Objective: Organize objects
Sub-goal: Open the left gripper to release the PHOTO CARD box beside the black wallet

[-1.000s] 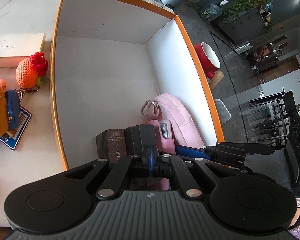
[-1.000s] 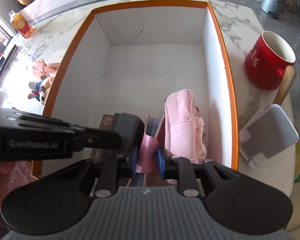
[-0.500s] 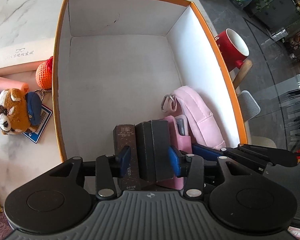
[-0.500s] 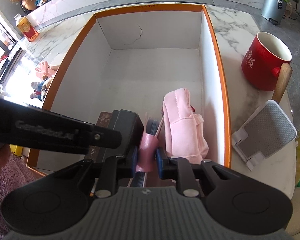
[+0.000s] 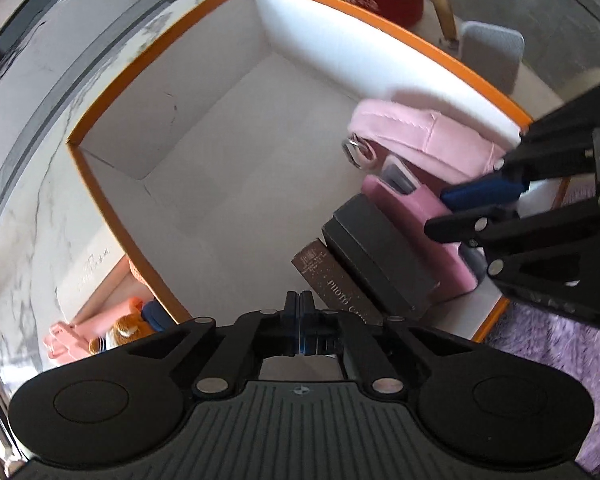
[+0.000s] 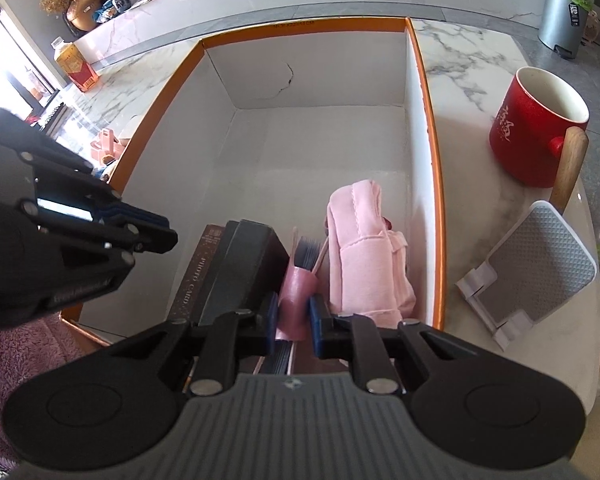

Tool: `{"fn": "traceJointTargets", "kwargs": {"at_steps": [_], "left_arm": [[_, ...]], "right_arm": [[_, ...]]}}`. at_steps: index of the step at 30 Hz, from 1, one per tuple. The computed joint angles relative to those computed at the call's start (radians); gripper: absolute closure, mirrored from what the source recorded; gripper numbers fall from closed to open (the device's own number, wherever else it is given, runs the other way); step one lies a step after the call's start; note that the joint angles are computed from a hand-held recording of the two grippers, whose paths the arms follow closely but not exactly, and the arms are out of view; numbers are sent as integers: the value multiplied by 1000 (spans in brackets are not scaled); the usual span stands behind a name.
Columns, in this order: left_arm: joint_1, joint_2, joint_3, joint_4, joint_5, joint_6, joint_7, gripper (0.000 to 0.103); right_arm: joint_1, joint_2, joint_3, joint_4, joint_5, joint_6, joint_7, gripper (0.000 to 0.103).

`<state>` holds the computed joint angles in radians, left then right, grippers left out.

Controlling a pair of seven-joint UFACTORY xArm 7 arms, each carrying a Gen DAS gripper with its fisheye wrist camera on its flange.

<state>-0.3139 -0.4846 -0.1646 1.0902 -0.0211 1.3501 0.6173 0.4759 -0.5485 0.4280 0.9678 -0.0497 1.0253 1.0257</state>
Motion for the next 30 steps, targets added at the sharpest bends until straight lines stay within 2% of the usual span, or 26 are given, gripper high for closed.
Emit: {"fn": "traceJointTargets", "kwargs": {"at_steps": [4, 6, 10, 15, 19, 23, 27, 30], "left_arm": [[-24, 65, 1, 33, 54, 50, 167, 102], [-25, 107, 0, 65, 58, 94, 214, 102], [-29, 151, -13, 71, 65, 120, 260, 102], [-28, 185, -2, 80, -28, 138, 225, 102], [-27, 201, 20, 102, -146, 166, 198, 102], [-26, 187, 3, 58, -150, 92, 137, 103], [-26, 173, 19, 25, -189, 58, 113, 102], [-23, 167, 28, 16, -212, 50, 100, 102]], "right_arm": [[8, 7, -9, 6, 2, 5, -30, 86], [10, 6, -13, 4, 8, 3, -38, 86], [10, 5, -20, 2, 17, -2, -50, 86], [9, 13, -19, 16, 12, 16, -78, 86], [1, 61, 0, 98, -36, 105, -129, 89], [0, 105, 3, 157, -71, 186, -171, 89], [10, 59, -21, 155, -43, 168, -182, 84], [-24, 1, 2, 183, -81, 196, -148, 83]]}}
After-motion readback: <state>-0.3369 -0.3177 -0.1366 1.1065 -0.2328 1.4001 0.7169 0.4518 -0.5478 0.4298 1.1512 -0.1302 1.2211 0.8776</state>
